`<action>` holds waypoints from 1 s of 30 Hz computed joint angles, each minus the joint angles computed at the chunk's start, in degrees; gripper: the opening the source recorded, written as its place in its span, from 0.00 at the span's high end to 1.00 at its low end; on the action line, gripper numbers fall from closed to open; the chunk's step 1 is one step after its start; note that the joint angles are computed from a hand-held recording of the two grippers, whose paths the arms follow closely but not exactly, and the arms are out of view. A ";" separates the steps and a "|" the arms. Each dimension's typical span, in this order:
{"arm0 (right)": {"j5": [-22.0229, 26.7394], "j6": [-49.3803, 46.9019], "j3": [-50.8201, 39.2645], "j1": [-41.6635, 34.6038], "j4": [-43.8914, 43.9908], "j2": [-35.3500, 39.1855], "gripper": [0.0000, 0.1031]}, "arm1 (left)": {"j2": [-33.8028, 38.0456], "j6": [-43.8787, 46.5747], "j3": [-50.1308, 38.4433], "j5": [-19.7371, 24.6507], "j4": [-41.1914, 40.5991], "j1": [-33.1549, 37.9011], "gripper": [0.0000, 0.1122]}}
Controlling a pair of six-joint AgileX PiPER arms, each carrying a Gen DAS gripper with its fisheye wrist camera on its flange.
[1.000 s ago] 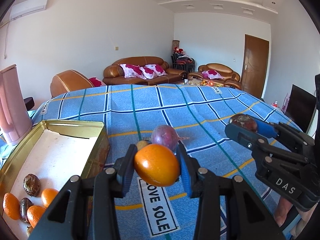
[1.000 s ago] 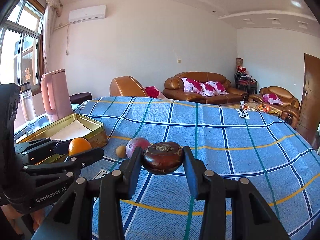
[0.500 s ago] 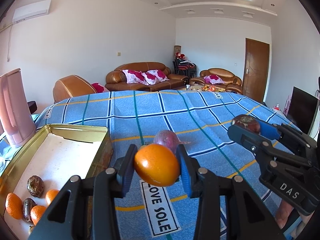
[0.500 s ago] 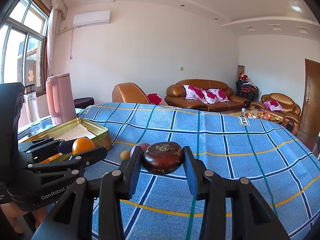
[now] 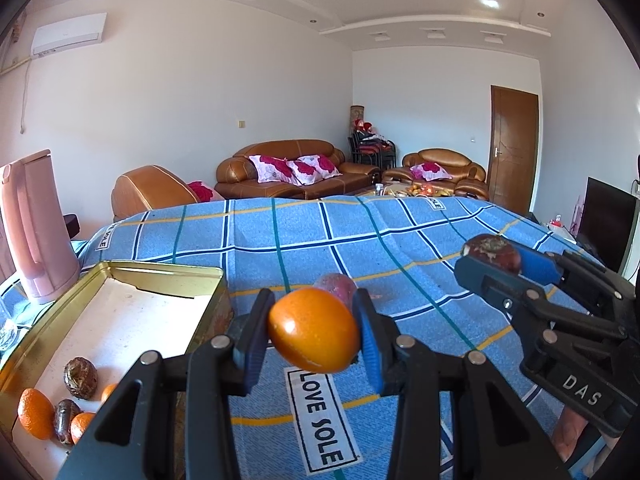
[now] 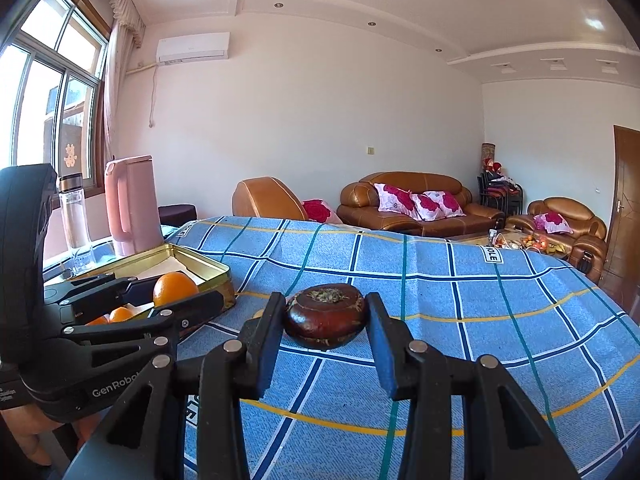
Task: Organize fruits
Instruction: 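Carry the small orange with the left tool while the right tool carries the passion fruit toward the tray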
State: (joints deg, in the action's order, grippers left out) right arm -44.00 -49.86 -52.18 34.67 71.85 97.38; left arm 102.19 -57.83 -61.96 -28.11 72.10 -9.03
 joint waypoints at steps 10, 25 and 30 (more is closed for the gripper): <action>-0.93 -0.71 -0.31 0.85 0.42 0.18 0.59 | -0.40 0.05 0.72 -0.29 -0.26 0.42 0.62; -0.15 -2.75 -2.49 1.81 1.16 1.69 0.59 | -1.03 -0.24 1.66 -2.46 1.32 3.85 0.62; 0.22 -5.06 -4.42 2.92 2.14 3.00 0.59 | -1.64 -0.42 2.33 -3.34 2.53 5.32 0.62</action>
